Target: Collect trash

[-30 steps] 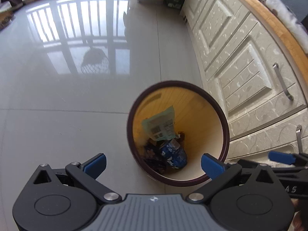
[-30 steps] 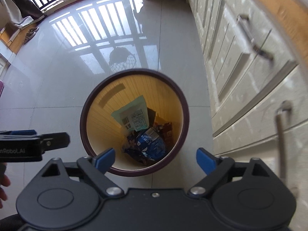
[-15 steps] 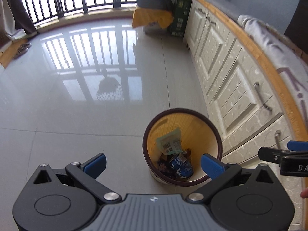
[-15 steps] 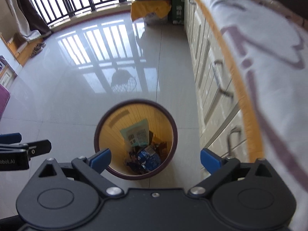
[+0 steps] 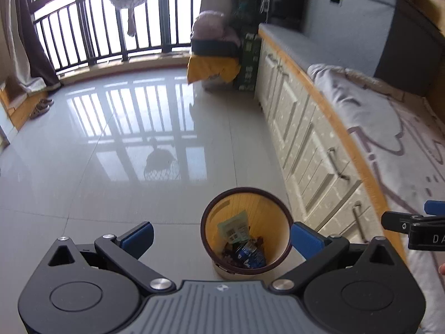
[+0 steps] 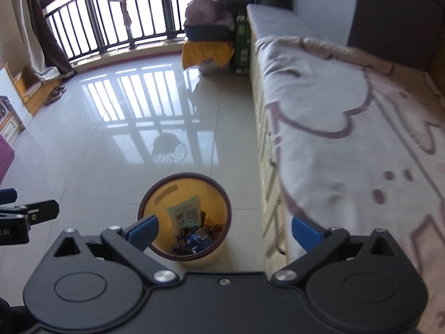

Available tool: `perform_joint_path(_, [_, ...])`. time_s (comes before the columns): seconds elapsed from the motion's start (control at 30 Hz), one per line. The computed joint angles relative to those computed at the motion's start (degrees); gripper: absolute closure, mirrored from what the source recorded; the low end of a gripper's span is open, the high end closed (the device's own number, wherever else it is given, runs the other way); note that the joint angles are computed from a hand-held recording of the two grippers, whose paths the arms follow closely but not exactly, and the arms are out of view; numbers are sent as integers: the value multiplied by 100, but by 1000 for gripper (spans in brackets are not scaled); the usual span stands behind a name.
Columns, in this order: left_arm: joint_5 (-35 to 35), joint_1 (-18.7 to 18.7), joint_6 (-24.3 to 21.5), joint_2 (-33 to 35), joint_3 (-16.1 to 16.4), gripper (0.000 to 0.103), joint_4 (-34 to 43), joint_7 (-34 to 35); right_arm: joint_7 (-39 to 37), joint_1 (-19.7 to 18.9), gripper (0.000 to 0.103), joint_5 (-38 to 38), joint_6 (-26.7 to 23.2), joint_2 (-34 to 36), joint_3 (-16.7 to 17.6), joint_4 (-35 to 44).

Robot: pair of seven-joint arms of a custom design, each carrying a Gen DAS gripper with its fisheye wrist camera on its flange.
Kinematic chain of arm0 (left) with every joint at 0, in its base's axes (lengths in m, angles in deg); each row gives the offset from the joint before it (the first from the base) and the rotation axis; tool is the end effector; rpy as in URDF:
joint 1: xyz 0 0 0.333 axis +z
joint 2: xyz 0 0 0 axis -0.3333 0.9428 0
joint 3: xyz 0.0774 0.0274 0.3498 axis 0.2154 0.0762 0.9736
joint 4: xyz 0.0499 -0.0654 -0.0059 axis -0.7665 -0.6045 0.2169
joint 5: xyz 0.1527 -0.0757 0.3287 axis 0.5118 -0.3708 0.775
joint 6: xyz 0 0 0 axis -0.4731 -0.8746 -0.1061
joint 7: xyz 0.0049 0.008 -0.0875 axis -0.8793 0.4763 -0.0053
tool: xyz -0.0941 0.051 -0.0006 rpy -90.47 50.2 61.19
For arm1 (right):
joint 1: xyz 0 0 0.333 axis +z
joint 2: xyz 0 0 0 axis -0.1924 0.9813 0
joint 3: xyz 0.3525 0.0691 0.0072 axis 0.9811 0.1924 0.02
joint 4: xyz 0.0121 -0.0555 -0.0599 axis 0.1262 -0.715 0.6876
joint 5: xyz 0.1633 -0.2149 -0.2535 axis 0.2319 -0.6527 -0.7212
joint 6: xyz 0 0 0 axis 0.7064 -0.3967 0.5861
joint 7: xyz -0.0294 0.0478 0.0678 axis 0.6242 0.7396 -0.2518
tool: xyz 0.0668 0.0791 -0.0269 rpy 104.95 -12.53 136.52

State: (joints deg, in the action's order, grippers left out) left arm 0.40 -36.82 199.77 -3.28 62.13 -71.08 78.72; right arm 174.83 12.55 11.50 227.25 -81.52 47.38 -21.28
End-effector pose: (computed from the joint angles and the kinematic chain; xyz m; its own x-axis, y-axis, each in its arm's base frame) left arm 0.5679 -0.2902 0.5610 -0.0526 -0.9981 0.0306 -0.7651 0.0206 -0.6436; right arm 0.5500 0.2918 0.5662 0.0270 -0.9992 -0.0284 -0.7865 -0.0037 -0.6176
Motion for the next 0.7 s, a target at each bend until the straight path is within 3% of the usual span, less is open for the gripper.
perform_joint_path(0.2, [568, -75, 26, -454, -58, 0, -424, -512, 629, -64, 0, -568, -13, -677, 70, -581])
perform_joint_path(0.7, [1384, 99, 268, -1083, -450, 0, -1273, -1318, 1730, -539, 0, -1357, 12, -1760, 728, -1756])
